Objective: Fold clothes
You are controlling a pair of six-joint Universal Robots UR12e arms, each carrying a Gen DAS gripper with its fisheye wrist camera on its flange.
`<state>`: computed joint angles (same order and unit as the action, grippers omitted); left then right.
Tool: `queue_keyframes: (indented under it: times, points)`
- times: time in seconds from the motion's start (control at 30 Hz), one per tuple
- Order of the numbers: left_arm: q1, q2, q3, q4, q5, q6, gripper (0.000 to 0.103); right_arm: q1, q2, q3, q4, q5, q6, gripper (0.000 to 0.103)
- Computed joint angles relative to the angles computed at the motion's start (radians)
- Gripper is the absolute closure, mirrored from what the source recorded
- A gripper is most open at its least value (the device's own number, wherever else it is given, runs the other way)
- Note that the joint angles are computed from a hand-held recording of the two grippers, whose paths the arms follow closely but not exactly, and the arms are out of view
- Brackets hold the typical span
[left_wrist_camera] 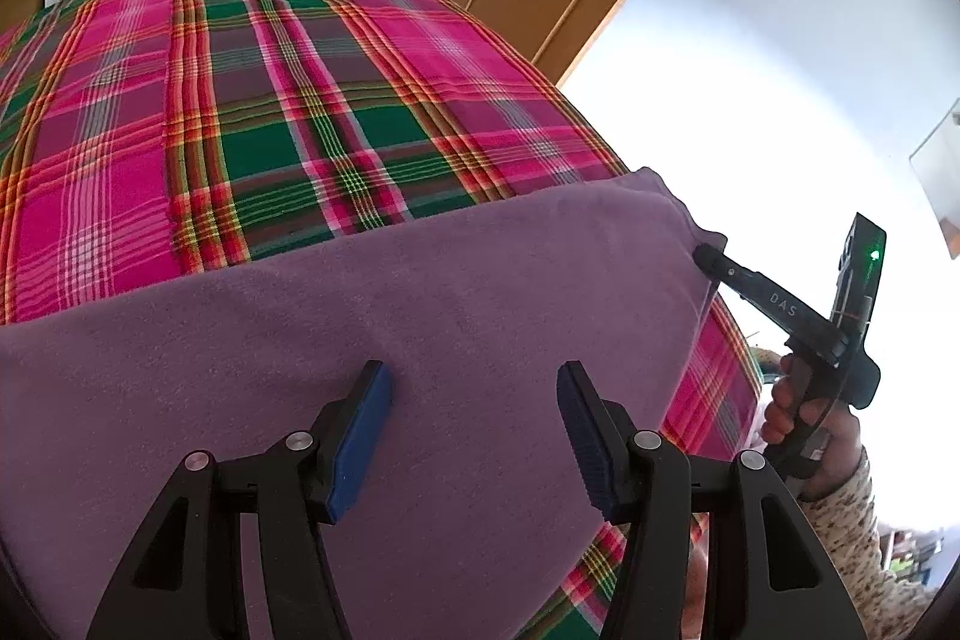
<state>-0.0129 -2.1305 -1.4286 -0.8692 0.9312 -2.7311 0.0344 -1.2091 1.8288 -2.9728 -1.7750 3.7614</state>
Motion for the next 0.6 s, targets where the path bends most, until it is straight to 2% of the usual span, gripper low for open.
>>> queue_keyframes:
  times: [0.13, 0.3, 0.5, 0.6]
  points:
    - [-0.002, -0.001, 0.002, 0.001, 0.004, -0.004, 0.044, 0.010, 0.002, -0.008, 0.000, -0.015, -0.039, 0.090]
    - [-0.003, -0.004, 0.008, -0.006, -0.002, -0.013, 0.044, 0.028, 0.010, -0.016, -0.061, -0.045, -0.113, 0.091]
    - [-0.006, -0.017, 0.029, -0.039, -0.038, -0.013, 0.044, 0.053, 0.019, -0.034, -0.122, -0.048, -0.232, 0.091]
    - [-0.001, -0.032, 0.052, -0.075, -0.089, -0.032, 0.044, 0.063, 0.022, -0.038, -0.155, -0.028, -0.276, 0.091]
